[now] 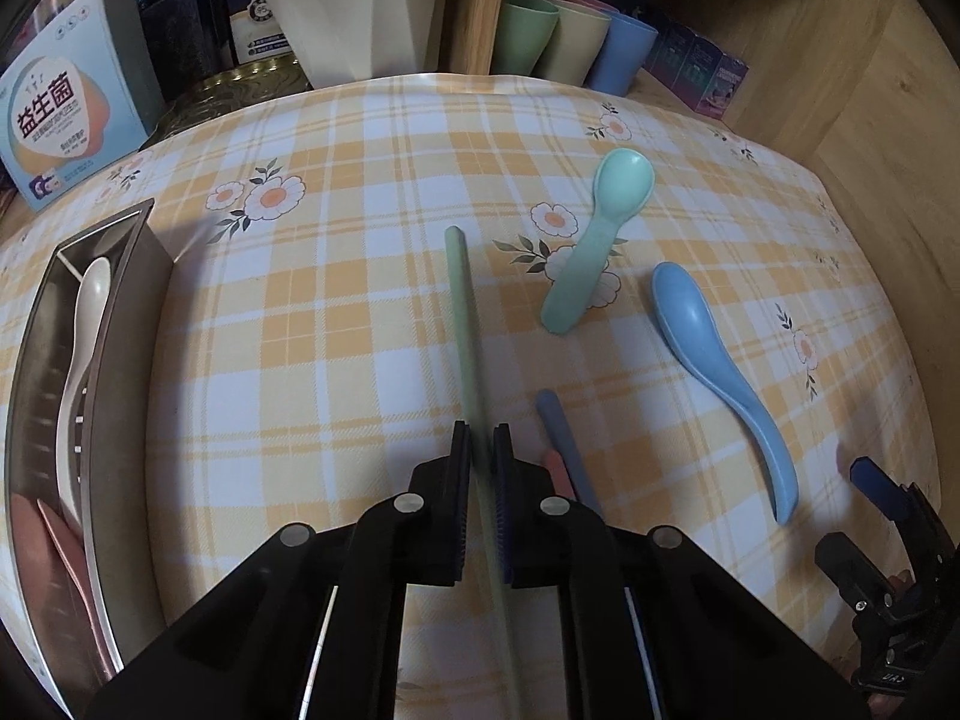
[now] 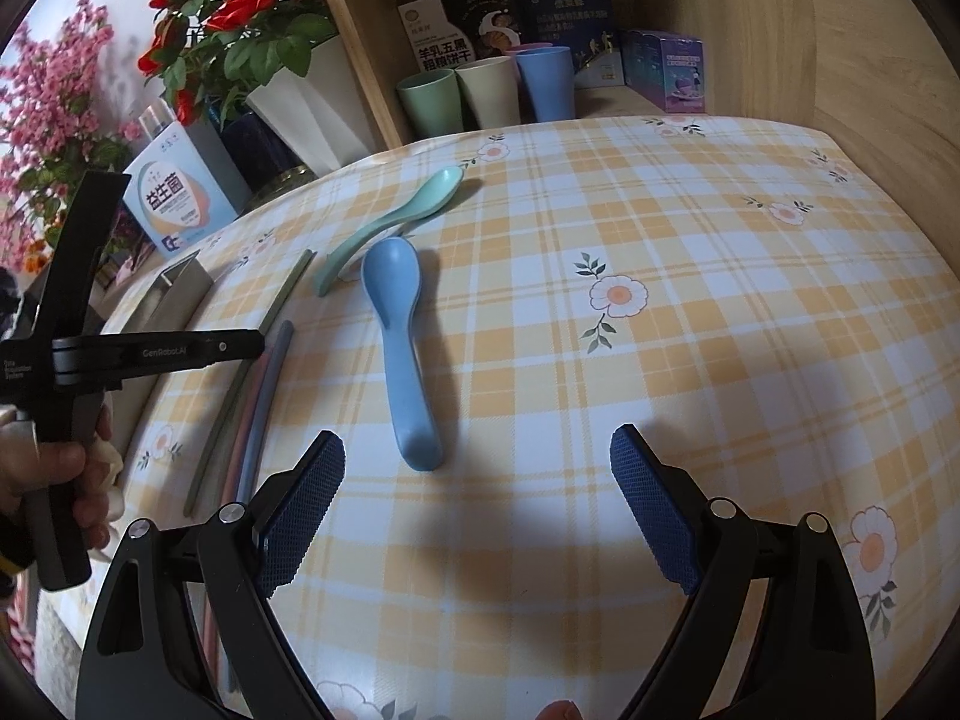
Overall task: Organize utensils
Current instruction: 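Close the right tool on the blue spoon's handle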
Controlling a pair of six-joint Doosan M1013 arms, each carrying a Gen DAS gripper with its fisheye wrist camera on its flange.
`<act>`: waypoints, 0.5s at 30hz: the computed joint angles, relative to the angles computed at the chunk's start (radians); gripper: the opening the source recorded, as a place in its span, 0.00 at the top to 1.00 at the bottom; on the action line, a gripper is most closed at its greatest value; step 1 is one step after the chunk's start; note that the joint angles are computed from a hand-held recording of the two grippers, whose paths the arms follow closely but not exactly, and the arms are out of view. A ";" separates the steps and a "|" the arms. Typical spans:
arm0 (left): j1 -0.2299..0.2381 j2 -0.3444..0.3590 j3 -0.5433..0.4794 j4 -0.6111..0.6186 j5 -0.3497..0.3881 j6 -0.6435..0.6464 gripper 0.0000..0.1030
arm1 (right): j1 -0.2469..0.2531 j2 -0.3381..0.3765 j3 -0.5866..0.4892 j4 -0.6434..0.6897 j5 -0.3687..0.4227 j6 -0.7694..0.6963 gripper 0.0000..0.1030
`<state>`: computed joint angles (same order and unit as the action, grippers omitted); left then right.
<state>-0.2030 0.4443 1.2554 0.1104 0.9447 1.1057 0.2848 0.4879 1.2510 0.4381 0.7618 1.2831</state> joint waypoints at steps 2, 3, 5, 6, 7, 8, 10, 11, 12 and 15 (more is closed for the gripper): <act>-0.008 -0.001 0.003 0.031 0.001 -0.013 0.93 | 0.000 0.002 -0.002 -0.002 0.004 0.003 0.15; -0.009 -0.001 0.003 0.031 0.001 -0.015 0.93 | -0.001 0.002 -0.003 -0.002 0.006 0.004 0.15; 0.003 -0.007 0.011 -0.011 -0.014 -0.021 0.94 | -0.004 0.006 -0.007 0.009 0.014 0.005 0.15; 0.005 -0.010 0.015 -0.018 -0.017 -0.029 0.94 | -0.006 0.007 -0.009 0.013 0.016 0.008 0.15; 0.003 -0.014 0.020 0.003 -0.010 -0.059 0.94 | -0.009 0.010 -0.010 0.020 0.019 0.014 0.15; 0.002 -0.018 0.026 0.012 -0.011 -0.074 0.94 | -0.011 0.012 -0.012 0.025 0.022 0.018 0.15; -0.001 -0.040 0.057 0.027 -0.029 -0.112 0.94 | -0.015 0.016 -0.017 0.033 0.032 0.029 0.15; -0.002 -0.052 0.072 0.032 -0.039 -0.130 0.94 | -0.017 0.020 -0.021 0.033 0.041 0.037 0.15; -0.003 -0.062 0.084 0.032 -0.048 -0.143 0.94 | -0.017 0.022 -0.024 0.030 0.048 0.047 0.15; -0.010 -0.100 0.124 0.051 -0.071 -0.181 0.94 | -0.016 0.024 -0.027 0.024 0.046 0.054 0.15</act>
